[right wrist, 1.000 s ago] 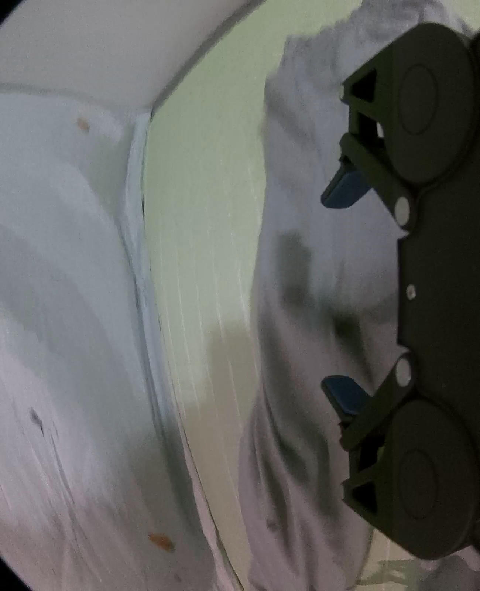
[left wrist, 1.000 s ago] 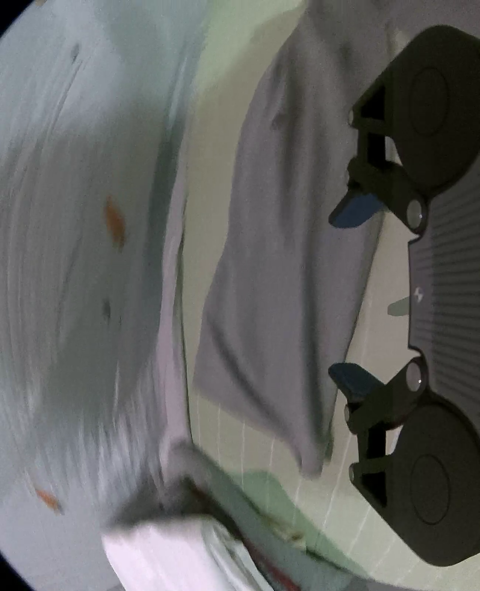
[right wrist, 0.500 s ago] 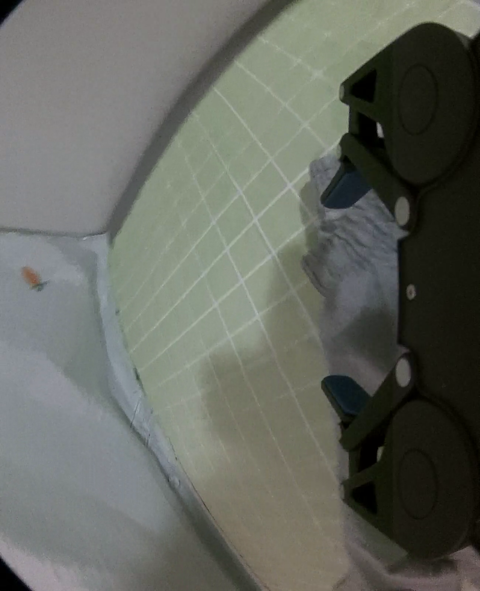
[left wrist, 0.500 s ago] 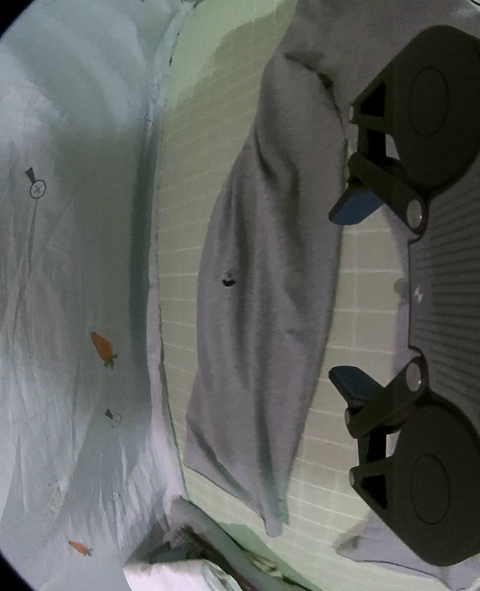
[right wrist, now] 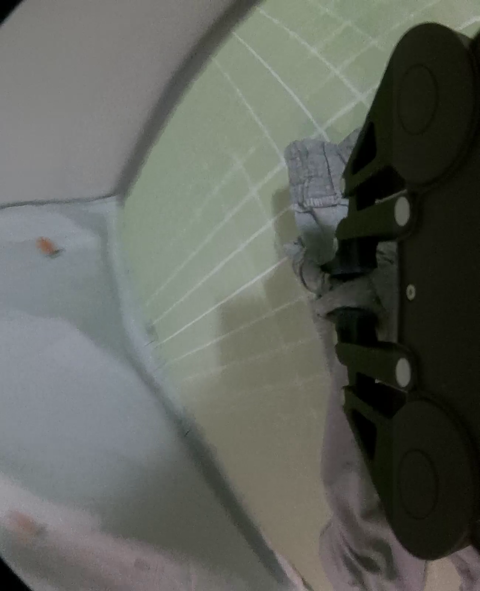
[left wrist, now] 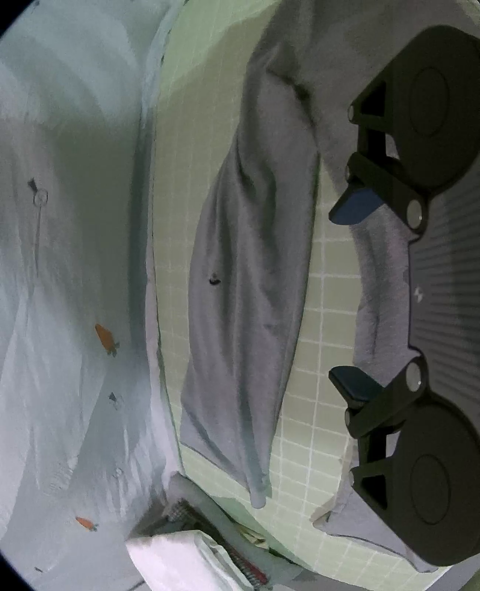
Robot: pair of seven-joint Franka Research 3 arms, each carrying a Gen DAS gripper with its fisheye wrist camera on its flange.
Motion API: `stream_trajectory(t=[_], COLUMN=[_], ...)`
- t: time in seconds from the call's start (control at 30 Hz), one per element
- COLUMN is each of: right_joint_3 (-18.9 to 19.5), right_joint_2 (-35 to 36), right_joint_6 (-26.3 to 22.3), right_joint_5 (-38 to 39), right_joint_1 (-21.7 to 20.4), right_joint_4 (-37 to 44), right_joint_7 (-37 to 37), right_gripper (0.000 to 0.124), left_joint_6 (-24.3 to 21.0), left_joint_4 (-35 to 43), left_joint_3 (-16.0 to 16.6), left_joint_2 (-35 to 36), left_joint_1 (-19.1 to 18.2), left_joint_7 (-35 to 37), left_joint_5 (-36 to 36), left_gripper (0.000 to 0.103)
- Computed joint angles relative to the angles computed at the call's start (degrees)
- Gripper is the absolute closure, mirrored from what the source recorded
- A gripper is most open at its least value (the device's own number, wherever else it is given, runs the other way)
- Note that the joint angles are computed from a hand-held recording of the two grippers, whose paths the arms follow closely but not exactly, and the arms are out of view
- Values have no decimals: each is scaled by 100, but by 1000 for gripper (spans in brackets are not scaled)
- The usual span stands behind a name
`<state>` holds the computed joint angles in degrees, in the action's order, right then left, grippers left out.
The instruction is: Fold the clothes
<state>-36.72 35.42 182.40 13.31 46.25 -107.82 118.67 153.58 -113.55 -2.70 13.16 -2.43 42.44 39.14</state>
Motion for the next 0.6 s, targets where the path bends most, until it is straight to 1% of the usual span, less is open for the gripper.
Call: stream_trajectory(t=[0.03, 0.1, 0.17, 0.2, 0.23, 0.33, 0.4, 0.47, 0.5, 0.57, 0.6], right_joint_3=[-332, -844, -925, -947, -855, -451, -545, -934, -1138, -1573, -1774], right_joint_2=[-115, -247, -377, -441, -527, -791, -909, -929, -929, -872, -824], right_joint_6=[195, 287, 130, 41, -75, -439, -453, -365, -318, -16, 142], right_joint_5=[-32, 119, 275, 316, 307, 130, -100, -393, -534, -718, -691], right_joint_1=[421, 1126, 1413, 1532, 1505, 1245, 1334, 1644, 1804, 2128, 2284], right_joint_4=[-325, -792, -1114, -1263, -1351, -1565, -1663, -1700, -1713, -1694, -1671], right_joint_7=[29, -31, -131, -146, -175, -155, -106, 20, 79, 124, 48], right_gripper=[108, 108, 108, 108, 108, 108, 107, 102, 97, 89, 80], left_joint_6=[14, -1, -13, -23, -41, -118, -120, -102, -103, -114, -139], left_joint_4=[-56, -146, -197, -196, -182, -91, -65, -52, -45, -26, -6], left_joint_3=[-11, -41, -83, -96, -109, -141, -150, -164, -164, -162, -151], left_joint_2=[-40, -107, -133, -124, -106, -21, 9, 31, 40, 57, 66], left_joint_1=[-1, 7, 30, 34, 35, 5, -29, -60, -78, -118, -148], left_joint_7=[22, 68, 167, 206, 247, 350, 387, 434, 439, 422, 370], left_joint_5=[-2, -67, -197, -247, -299, -421, -446, -475, -483, -484, -459], left_gripper=[19, 19, 19, 19, 19, 19, 19, 19, 19, 19, 19])
